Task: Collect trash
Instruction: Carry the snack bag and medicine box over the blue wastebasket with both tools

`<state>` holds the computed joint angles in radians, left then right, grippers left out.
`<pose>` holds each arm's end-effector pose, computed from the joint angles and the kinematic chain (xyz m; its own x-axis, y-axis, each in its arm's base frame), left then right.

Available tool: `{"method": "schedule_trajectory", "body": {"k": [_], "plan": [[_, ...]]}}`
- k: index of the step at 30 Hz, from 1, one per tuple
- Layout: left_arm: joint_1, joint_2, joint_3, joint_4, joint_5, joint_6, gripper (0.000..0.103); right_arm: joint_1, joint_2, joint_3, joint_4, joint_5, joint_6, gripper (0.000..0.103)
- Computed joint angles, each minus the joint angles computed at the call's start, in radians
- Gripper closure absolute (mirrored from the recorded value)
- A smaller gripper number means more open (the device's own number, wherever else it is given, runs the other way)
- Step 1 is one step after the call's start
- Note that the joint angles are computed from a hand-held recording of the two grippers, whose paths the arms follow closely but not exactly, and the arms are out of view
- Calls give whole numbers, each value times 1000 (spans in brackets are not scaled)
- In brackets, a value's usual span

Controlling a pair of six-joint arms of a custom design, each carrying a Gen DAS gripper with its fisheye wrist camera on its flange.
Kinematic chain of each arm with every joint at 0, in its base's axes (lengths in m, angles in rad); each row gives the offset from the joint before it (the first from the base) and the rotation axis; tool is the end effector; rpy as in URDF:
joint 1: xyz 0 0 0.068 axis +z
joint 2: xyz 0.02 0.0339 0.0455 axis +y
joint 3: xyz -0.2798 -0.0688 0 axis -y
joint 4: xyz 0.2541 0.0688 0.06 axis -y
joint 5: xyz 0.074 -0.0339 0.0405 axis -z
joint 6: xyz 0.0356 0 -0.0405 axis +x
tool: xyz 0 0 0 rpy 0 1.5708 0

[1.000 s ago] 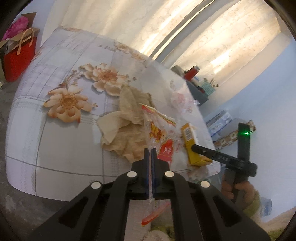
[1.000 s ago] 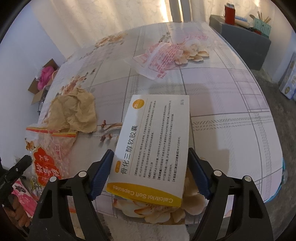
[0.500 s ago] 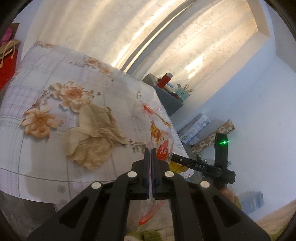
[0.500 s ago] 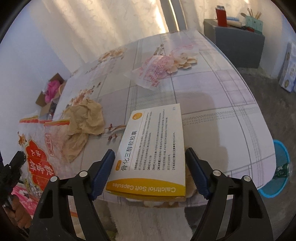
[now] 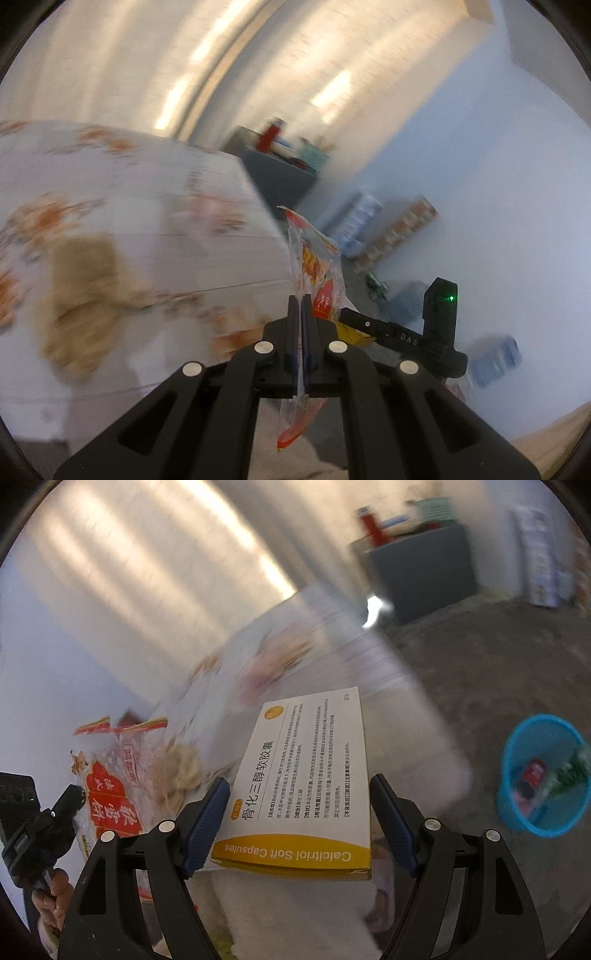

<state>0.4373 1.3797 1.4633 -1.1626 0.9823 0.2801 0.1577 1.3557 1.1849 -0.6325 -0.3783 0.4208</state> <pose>0.2475 0.0830 0.3866 -0.7340 -0.1737 -0.6565 0.3368 0.7463 -0.5741 0.2895 0.0594 0.3257 -0.8118 0.2553 -0.5252 -0.0741 0.8471 0.5262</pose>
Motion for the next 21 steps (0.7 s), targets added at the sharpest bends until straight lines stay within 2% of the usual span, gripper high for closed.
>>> {"method": "schedule_trajectory", "body": {"k": [6,8,11,16,21], "plan": [[-426,58,35,248,-187,-196,102,-392,-137,-133,-50,-76,-91,30],[-586,127,73,312,-299,-262,102,-543,-129,-162,-77,-97,-148,30],[-770,287,179,338,-409,-352,102,-723,-79,-205,-81,-97,-227,30],[-995,521,315,387,-570,-375,102,-857,65,-258,-22,-71,-290,30],[-1099,789,516,353,-678,-396,102,-864,221,-235,43,-66,-285,30]]}}
